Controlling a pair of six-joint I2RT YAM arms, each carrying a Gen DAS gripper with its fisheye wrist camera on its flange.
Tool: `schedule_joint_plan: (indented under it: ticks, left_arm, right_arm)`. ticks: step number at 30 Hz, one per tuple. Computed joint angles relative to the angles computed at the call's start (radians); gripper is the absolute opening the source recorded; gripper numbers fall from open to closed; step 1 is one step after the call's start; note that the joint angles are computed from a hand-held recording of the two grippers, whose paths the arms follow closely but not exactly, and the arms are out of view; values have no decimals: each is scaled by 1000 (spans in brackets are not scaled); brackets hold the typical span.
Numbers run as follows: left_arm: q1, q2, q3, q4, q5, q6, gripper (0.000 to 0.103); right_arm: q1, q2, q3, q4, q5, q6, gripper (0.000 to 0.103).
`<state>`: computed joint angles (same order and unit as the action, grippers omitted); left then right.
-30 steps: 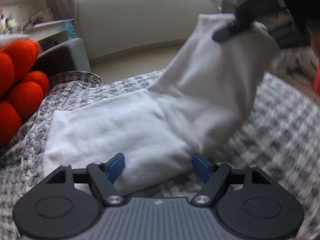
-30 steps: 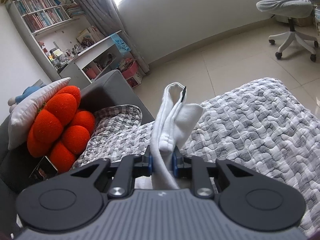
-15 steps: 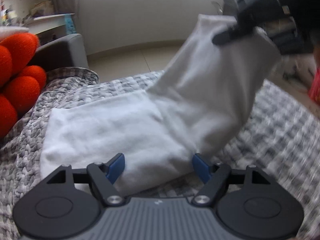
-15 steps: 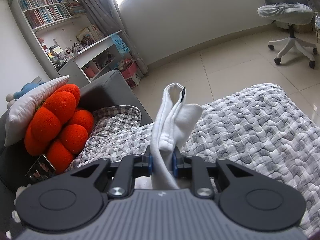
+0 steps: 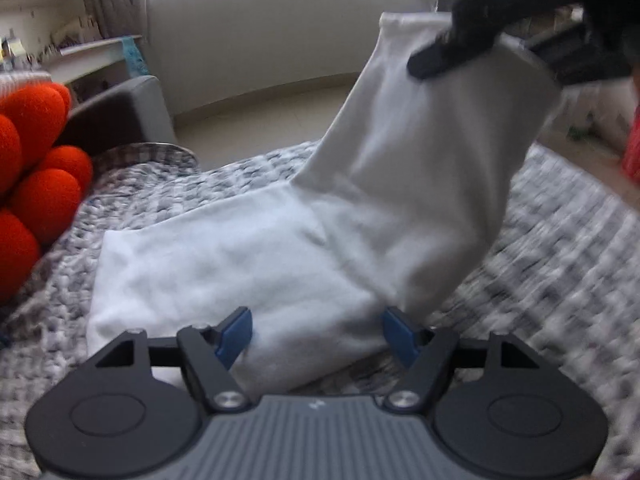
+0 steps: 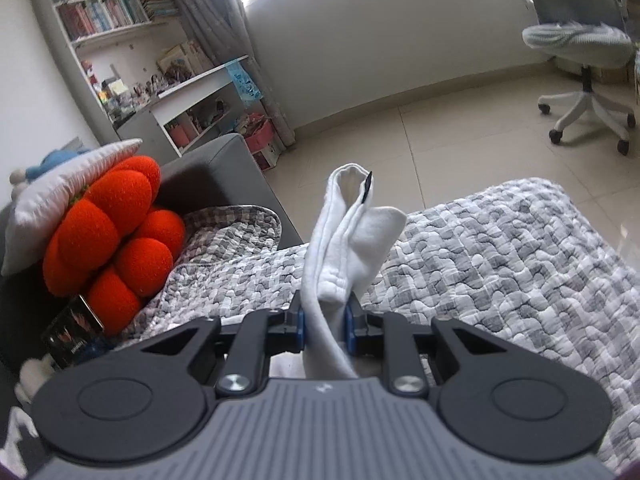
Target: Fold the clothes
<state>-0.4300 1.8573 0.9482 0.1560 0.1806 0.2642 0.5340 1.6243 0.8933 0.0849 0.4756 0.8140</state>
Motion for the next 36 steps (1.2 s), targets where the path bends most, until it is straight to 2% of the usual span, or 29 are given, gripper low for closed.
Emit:
schedule_joint_plan:
  ticks: [3,8,11,13,16,21,24,27,29,32,34,36]
  left_arm:
    - [100,-22,29,-31,145,-96,73]
    - [313,71,166,-72,420,-460,70]
    - [420,169,227,0,632,-675,64]
    - [464,204,232,73,692,-773,64]
    - [513,244,254,110,753,-822,64]
    - [552,290,314,45,798,-761,64]
    - [556,302,339,0,804,-740,64]
    - [549,311,365,-40,798,-694,65]
    - [544,305,370,-67,789,-669,65]
    - [544,299,367,-69,786,-658,67]
    - [543,295,364,-66,789,-656,68]
    - [541,290,362,-71,792,-650,68]
  right_arm:
    - [26,32,55,-38,34,-25,22]
    - [110,147,235,-167,144,-101,22]
    - [183,293,444,-326,248,-162,22]
    - [215,400,582,-404,269,-200,22]
    - [239,556,776,-489,263,-254,22]
    - [259,819,1111,-662,254,-326,22]
    - [265,893,1193,-707,237,-391,29]
    - [268,852,1101,-615,210,-482,43]
    - [262,771,973,-503,155,-526,56]
    - [246,561,664,-222,16,-555,71]
    - [234,437,483,-46,-46,-572,75]
    - [223,350,360,61,-64,-611,75]
